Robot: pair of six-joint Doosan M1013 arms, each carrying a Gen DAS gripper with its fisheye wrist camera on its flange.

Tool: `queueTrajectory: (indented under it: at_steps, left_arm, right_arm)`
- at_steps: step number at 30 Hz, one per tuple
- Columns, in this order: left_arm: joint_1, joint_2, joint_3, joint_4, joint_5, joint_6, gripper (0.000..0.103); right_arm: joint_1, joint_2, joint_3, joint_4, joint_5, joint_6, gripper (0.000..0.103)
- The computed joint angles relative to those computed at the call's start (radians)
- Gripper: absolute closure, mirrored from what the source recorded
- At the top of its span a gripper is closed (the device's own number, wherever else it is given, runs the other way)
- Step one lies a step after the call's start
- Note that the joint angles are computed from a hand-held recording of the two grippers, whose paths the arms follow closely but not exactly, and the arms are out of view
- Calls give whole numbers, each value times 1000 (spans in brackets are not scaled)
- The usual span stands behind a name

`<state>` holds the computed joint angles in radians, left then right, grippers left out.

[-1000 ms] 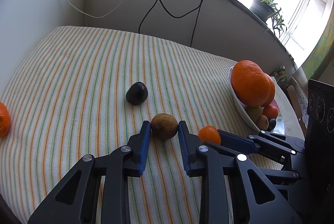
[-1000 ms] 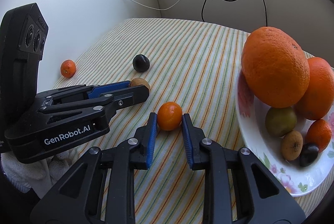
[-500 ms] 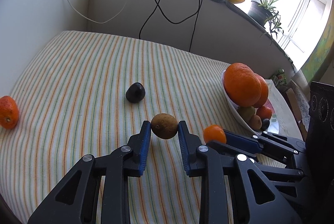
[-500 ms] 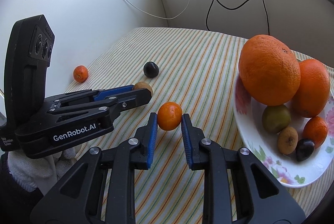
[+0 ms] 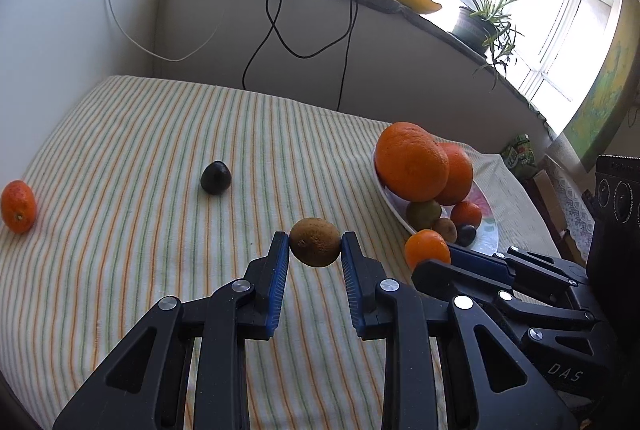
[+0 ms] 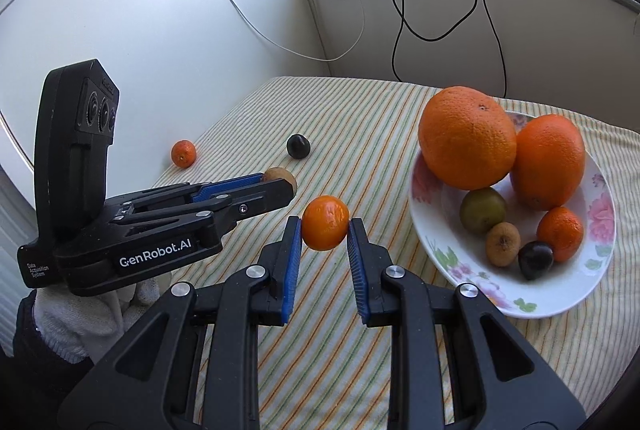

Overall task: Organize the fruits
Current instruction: 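Carry the kiwi in the left tool and the tangerine in the right tool over the plate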

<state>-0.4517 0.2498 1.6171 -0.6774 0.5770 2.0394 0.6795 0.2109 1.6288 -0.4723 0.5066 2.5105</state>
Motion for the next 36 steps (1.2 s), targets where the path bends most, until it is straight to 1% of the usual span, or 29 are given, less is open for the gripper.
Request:
queueTrajectory:
  at_steps: [9, 21, 29, 36]
  left_arm:
    - [-40, -10, 8, -33, -2, 34, 78]
    - [-81, -1, -6, -60, 26, 71, 78]
    - [-103, 13, -26, -57, 37, 75, 78]
    - [-114, 23, -41, -44, 45, 64, 78]
  right_arm:
    - [-6, -66, 65, -79, -10, 89, 79]
    - [-34, -145, 141, -187, 21, 237, 79]
    - [-64, -169, 164, -227, 42, 288, 79]
    - [-90, -172, 175, -225, 56, 286, 79]
